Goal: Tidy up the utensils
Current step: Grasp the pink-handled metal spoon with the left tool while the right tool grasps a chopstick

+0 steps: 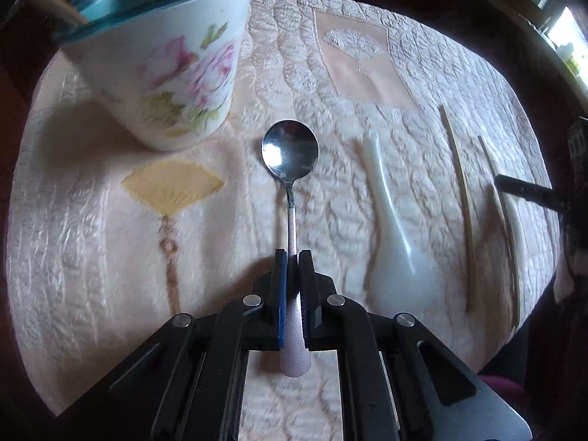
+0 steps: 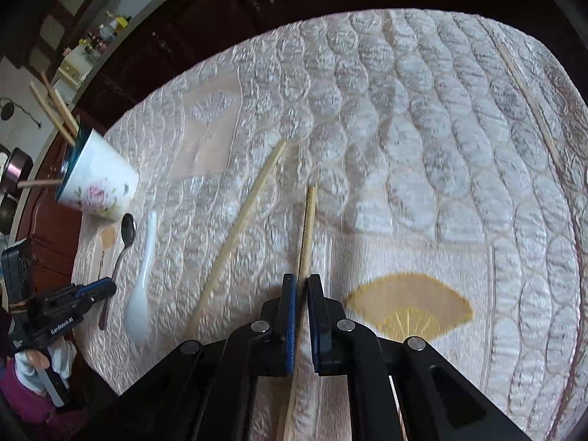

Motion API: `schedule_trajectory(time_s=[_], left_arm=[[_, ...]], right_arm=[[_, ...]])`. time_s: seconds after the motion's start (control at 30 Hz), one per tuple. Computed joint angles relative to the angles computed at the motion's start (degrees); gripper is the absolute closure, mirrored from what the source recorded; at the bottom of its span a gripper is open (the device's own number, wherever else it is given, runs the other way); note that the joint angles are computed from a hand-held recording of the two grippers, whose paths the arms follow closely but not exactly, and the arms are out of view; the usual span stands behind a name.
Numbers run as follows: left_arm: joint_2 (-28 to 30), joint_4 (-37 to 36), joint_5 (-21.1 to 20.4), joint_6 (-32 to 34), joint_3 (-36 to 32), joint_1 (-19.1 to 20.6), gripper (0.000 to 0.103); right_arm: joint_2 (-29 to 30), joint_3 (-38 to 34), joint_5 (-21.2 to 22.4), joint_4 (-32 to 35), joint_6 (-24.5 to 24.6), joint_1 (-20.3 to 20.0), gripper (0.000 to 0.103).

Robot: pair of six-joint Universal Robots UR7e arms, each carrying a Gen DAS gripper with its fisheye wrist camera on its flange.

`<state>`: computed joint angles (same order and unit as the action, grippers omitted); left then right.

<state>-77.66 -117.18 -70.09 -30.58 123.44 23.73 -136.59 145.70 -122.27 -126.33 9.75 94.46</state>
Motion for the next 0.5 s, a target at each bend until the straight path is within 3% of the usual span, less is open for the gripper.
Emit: schedule_trajectory(time_s=[0.17,0.3,0.5], left_arm=[[-4.31,4.07,-1.47,-1.46,1.62,0.28,0.098],[-6.54,5.64,-1.81,-2.52,2.16,-0.01,0.098],[-8.33,7.23,-2.16,-2.86,2.82,-0.50,0.098]], right_arm=[[-1.05,0.05,-2.33,1.93,1.75,0.81,0.093],[1.08,-0.54,-3.08,1.22,2.70,2.06,0.080],[3.98,-0.52,-4.14,-0.83,3.19,2.15,0.080]])
